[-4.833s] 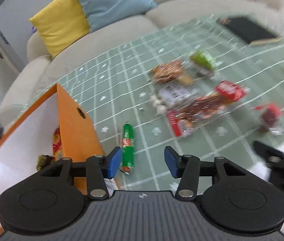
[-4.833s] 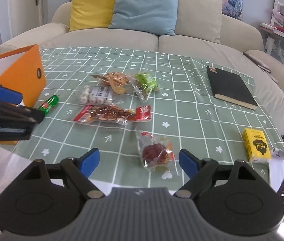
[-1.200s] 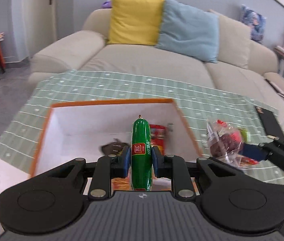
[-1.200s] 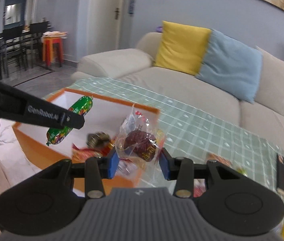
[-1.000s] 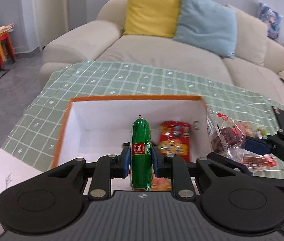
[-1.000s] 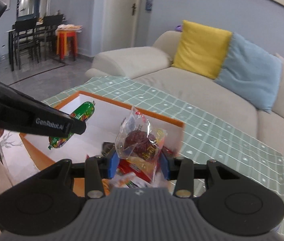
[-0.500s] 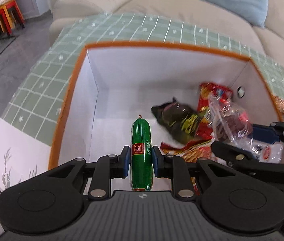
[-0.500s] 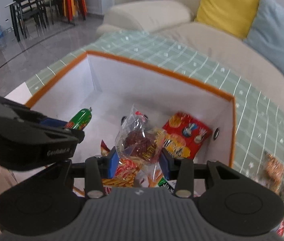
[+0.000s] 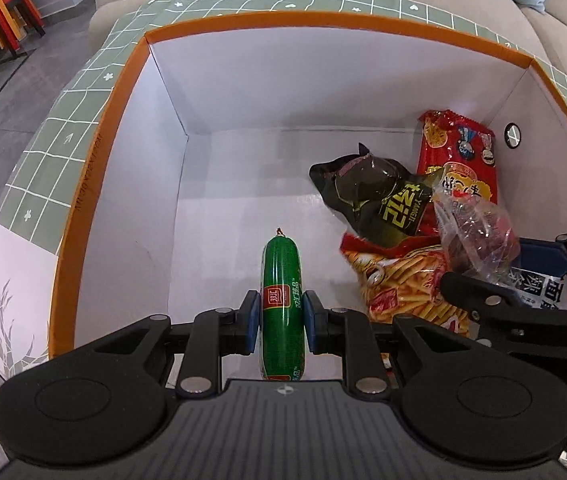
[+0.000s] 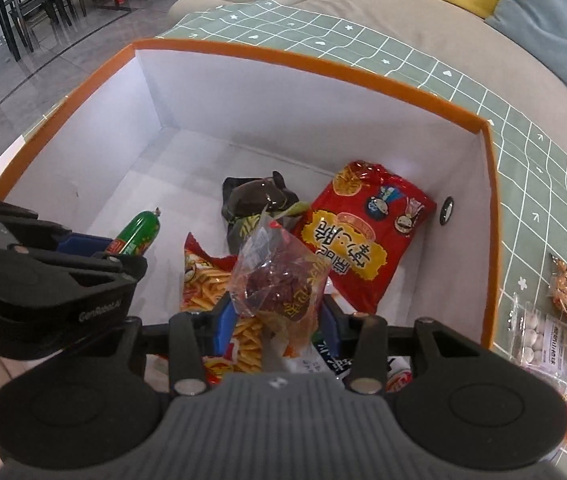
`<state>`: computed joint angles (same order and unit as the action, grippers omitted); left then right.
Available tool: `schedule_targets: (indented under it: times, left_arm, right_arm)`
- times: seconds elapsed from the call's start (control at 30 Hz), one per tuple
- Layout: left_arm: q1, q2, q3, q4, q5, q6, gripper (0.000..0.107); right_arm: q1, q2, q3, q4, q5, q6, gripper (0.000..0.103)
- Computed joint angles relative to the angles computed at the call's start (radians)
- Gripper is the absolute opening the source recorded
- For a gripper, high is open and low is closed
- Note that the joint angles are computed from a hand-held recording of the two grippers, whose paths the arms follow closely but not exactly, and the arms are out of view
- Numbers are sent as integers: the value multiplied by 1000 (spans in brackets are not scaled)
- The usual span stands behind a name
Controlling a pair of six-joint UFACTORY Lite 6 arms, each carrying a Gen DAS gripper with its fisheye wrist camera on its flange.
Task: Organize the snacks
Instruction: 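Release the sausage with the left gripper while the right gripper releases the fruit bag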
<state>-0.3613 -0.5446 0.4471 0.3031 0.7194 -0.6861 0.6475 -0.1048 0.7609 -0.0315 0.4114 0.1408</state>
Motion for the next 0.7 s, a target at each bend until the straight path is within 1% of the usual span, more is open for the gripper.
schedule_targets:
  times: [0.1, 0.13, 0.17, 0.23, 0.27, 0.3, 0.37, 0.43, 0.53, 0.57, 0.6, 0.7]
  left_arm:
    - [-6, 16, 6, 1, 1, -5, 26]
    - [-12, 25, 10, 10, -1, -18, 27]
    - [-20, 24, 11, 23, 2, -35, 29]
    - [-37, 18, 16, 43, 16, -65, 39]
    - [-43, 18, 19, 47, 19, -75, 46]
    - [-53, 8, 20, 55, 27, -91, 50]
    - [-79, -17, 23, 70, 45, -122, 52]
    - [-114, -61, 21, 95, 66, -169, 56]
    - [-199, -140, 12, 167, 104, -286, 57]
    - [-231, -161, 12, 194, 119, -324, 58]
    - [-277, -182, 9, 229, 137, -376, 59]
    - [-465, -223, 14, 361, 225, -561, 61]
  right_arm:
    - [2, -20, -8, -1, 8, 1, 43]
    - [6, -32, -15, -16, 8, 13, 45]
    - [13, -48, -25, -46, 7, 39, 48]
    - [24, -77, -41, -93, 4, 75, 53]
    - [28, -90, -48, -111, 3, 90, 55]
    - [30, -112, -59, -132, 5, 108, 57]
    - [33, -155, -80, -174, 9, 145, 62]
    - [39, -217, -109, -241, 16, 205, 64]
    - [53, -314, -151, -366, 39, 325, 72]
    - [53, -353, -168, -396, 45, 353, 72]
    - [52, -386, -184, -418, 52, 374, 73]
    - [45, -510, -236, -482, 75, 444, 79]
